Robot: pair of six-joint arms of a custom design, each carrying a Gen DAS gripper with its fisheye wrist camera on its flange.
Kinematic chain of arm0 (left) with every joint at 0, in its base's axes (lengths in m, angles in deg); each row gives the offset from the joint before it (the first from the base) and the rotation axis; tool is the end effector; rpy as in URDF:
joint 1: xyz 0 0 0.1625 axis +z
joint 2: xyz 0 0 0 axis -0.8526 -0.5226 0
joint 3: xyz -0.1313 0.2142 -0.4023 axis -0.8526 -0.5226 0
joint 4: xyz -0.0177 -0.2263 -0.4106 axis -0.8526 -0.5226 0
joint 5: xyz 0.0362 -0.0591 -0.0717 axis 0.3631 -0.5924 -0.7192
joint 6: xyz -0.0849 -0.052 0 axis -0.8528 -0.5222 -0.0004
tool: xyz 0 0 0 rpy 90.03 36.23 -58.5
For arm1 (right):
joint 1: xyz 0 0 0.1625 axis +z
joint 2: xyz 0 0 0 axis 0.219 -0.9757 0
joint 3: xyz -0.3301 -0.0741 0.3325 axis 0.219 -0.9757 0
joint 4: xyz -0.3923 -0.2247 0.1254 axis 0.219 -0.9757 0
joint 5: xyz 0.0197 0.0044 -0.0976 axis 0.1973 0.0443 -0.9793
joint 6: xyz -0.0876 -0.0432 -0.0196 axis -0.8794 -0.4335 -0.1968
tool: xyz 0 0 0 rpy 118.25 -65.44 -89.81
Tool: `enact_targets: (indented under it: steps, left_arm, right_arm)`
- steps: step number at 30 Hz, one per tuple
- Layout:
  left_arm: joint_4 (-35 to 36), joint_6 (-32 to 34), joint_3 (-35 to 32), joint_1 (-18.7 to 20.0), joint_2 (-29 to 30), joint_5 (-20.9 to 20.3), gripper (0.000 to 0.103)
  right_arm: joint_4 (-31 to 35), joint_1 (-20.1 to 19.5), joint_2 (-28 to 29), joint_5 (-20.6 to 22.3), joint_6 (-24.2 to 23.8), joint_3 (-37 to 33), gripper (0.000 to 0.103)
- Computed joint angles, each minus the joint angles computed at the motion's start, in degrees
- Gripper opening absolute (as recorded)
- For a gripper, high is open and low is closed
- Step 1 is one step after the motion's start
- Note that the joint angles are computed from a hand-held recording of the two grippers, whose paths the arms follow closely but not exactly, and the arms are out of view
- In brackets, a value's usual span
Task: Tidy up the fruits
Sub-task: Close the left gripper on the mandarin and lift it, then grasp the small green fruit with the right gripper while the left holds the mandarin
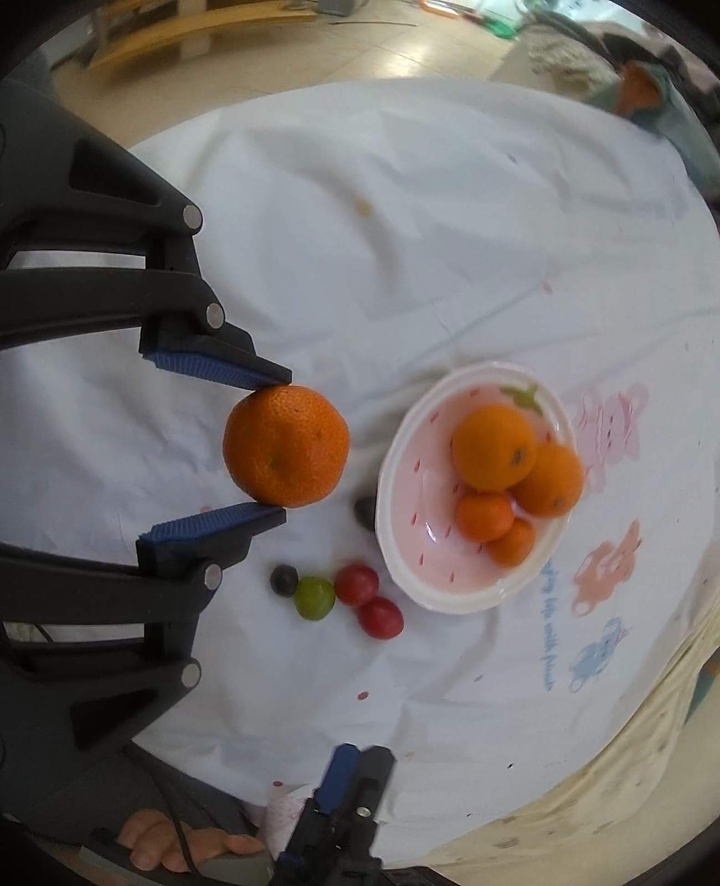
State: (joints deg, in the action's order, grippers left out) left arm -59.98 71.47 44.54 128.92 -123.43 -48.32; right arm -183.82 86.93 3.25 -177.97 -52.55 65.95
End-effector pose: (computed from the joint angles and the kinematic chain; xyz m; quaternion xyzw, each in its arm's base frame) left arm -0.0366 -0.6986 0.2688 0.0728 0.9309 -0.1255 0.3352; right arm 0.2365 -0.7169 0.0431 -0.0389 -0.9881 0.1290 0.0741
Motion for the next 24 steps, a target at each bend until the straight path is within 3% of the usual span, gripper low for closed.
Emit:
enact_targets:
  steps: [4,8,13,24]
  left_arm:
    - [-1.0,-1.0,0.6,1.0,-0.1,-0.5,0.037]
    - [-1.8,-2.1,0.7,1.4,0.1,-0.6,0.037]
    - [-2.5,-2.5,0.2,1.4,-0.1,-1.7,0.037]
    - [-2.4,-1.5,0.0,0.9,0.0,-1.4,0.037]
  right_arm:
    - [5.8,-0.2,2.2,1.1,-0.2,-2.8,0.076]
    - [11.6,-0.1,5.3,-1.2,0.3,-6.5,0.057]
    - [14.8,0.1,8.8,-2.4,1.3,-9.8,0.048]
    - [18.2,2.5,13.6,-10.5,1.4,-14.2,0.045]
